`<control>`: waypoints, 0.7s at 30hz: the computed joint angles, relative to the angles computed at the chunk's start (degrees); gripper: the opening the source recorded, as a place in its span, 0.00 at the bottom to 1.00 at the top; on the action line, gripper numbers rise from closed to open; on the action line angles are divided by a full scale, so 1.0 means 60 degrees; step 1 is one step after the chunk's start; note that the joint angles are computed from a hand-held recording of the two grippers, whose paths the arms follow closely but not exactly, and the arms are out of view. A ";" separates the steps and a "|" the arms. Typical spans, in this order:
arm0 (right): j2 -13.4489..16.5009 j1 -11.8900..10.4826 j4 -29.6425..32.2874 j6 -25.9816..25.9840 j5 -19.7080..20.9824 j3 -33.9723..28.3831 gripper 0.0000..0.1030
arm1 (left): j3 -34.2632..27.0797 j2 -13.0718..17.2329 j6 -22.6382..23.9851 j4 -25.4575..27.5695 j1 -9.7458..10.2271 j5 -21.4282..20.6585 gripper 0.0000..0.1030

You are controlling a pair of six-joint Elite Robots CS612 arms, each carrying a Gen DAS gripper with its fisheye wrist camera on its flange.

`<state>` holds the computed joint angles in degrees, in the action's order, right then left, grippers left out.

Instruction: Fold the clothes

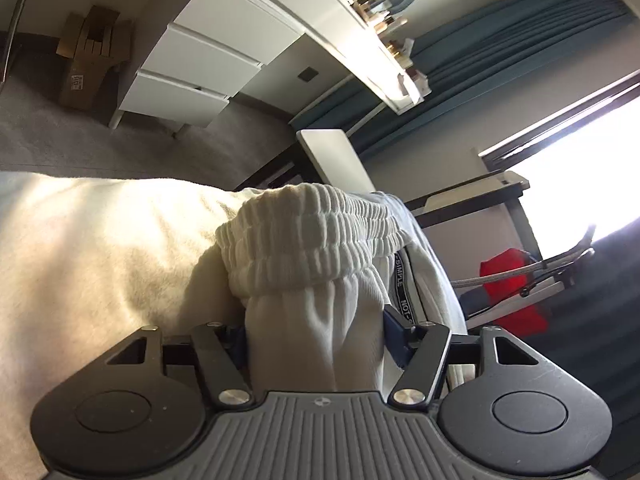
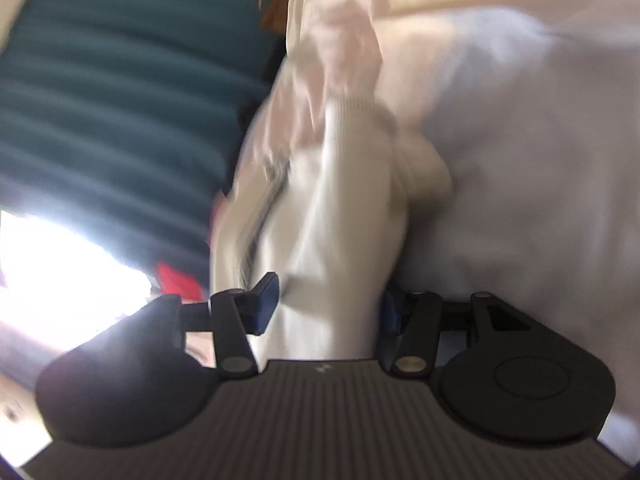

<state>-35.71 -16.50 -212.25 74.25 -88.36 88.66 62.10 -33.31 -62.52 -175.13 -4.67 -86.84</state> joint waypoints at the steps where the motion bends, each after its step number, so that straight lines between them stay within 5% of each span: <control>1: 0.0054 -0.0023 0.0095 0.0025 -0.0110 -0.0103 0.38 | -0.0197 0.0039 -0.0040 0.0256 -0.0008 0.0072 0.52; 3: 0.0141 -0.0076 0.0180 0.0178 -0.0174 -0.0212 0.25 | -0.0513 0.0079 0.0006 0.0695 -0.0022 0.0199 0.33; 6: 0.0082 -0.0033 0.0271 0.0116 -0.0541 -0.0202 0.15 | -0.1035 0.0143 0.0787 0.0969 -0.0002 0.0116 0.22; 13: -0.0712 0.0223 0.0132 -0.0721 -0.1586 0.0547 0.11 | -0.0742 -0.0406 0.1290 0.0537 0.0091 -0.0538 0.17; 21: -0.1847 0.0028 0.0187 -0.0277 -0.1233 0.2309 0.10 | 0.1774 -0.2069 0.1598 0.0002 0.0536 -0.1326 0.17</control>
<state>-46.79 -16.33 -211.13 72.59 -95.76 102.51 72.74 -45.73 -52.93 -175.11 -1.46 -94.79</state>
